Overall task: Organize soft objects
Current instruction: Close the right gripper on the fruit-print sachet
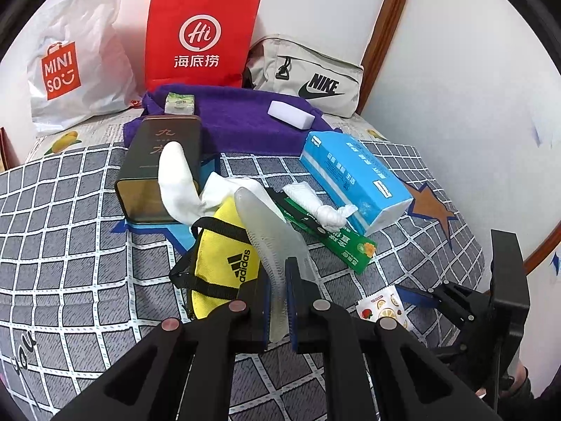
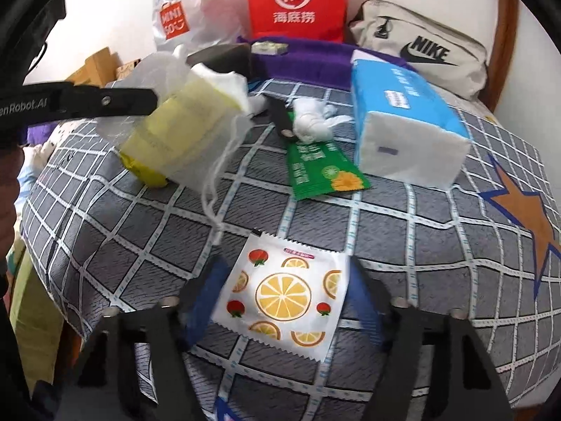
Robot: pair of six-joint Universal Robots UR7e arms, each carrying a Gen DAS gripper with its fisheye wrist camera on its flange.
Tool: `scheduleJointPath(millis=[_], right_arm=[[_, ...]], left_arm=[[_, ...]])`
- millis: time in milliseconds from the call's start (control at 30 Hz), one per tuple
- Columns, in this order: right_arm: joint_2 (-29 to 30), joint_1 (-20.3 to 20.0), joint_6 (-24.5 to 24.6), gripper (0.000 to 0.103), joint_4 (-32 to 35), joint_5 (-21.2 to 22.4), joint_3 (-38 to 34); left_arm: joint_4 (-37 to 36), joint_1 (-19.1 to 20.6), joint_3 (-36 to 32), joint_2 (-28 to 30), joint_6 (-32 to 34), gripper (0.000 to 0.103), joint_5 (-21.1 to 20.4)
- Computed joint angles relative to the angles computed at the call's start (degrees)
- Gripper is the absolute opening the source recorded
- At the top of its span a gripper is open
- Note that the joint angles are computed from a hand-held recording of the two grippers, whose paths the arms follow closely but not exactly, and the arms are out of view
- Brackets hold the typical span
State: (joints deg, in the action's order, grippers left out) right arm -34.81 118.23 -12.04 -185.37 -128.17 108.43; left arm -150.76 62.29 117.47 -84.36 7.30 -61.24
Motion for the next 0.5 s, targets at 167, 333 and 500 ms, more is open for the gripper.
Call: scheduleJointPath(millis=[167, 333, 500], right_arm=[[-1.07, -0.43, -0.69, 0.016, -0.39, 0.66, 0.71], [-3.67, -1.82, 2.17, 0.006, 4.62, 4.05, 0.96], [-3.64, -0.66, 3.81, 0.042, 6.75, 1.09, 0.73]], left_arm=[[-0.02, 0.35, -0.2, -0.31, -0.16, 0.008, -1.02], [1.08, 0.57, -0.79, -0.63, -0.42, 0.008, -2.26], [1.45, 0.44, -0.84, -0.66, -0.52, 0.008, -2.18]])
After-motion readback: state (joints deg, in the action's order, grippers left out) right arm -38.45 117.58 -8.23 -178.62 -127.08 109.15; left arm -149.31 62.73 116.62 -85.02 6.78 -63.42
